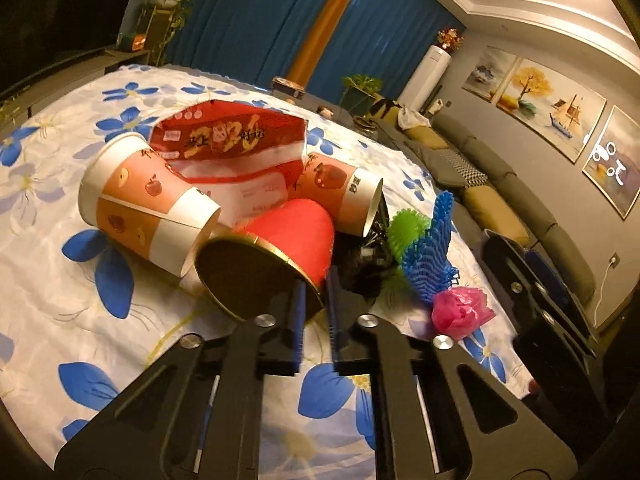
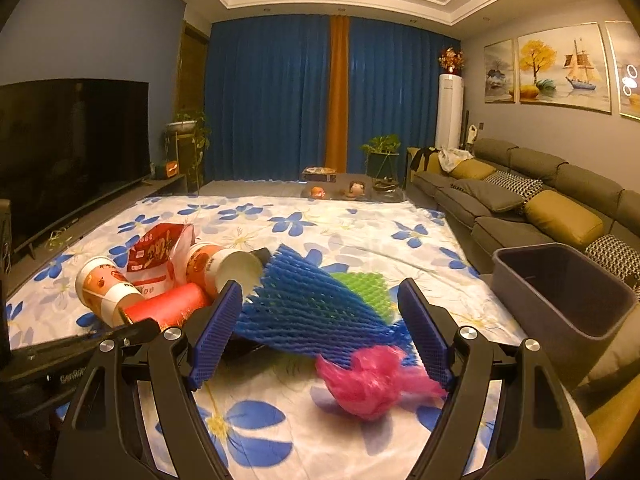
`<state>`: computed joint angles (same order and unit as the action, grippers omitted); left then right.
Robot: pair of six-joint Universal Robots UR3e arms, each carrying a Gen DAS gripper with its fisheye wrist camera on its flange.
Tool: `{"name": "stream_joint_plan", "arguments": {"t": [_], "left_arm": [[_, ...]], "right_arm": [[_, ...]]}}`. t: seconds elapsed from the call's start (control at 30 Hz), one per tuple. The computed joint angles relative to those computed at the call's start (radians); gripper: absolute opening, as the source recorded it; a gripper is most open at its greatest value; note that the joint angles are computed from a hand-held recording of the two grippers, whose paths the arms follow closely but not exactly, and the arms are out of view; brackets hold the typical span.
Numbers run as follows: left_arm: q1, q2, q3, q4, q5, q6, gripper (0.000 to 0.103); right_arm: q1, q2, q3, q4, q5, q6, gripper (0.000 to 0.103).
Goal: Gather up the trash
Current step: 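Grasp the red cup with the left tool while the right tool grasps the blue foam net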
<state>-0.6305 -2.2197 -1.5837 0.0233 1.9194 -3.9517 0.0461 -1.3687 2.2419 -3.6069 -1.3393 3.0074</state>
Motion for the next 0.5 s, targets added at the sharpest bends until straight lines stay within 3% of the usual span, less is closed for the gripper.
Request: {"name": "stream_joint_plan", "arguments": {"t": [0.3, 0.4, 0.5], "left_arm": [[-0.027, -0.029, 0.007, 0.077, 0.013, 0.065, 0.002], [-0.032, -0.023, -0.016, 0.113, 0.019, 0.081, 0.002], [-0.038, -0.021, -0.018, 0.118, 0.03, 0.089, 0.002]], "right_arm": [[0.062, 0.112, -0.194, 0.163, -0.05, 0.037, 0.059], [0.078, 0.141, -0.24, 0.206, -0.068, 0.041, 0.046], [0.079, 0.156, -0.256, 0.246, -0.076, 0.028, 0.021]]}}
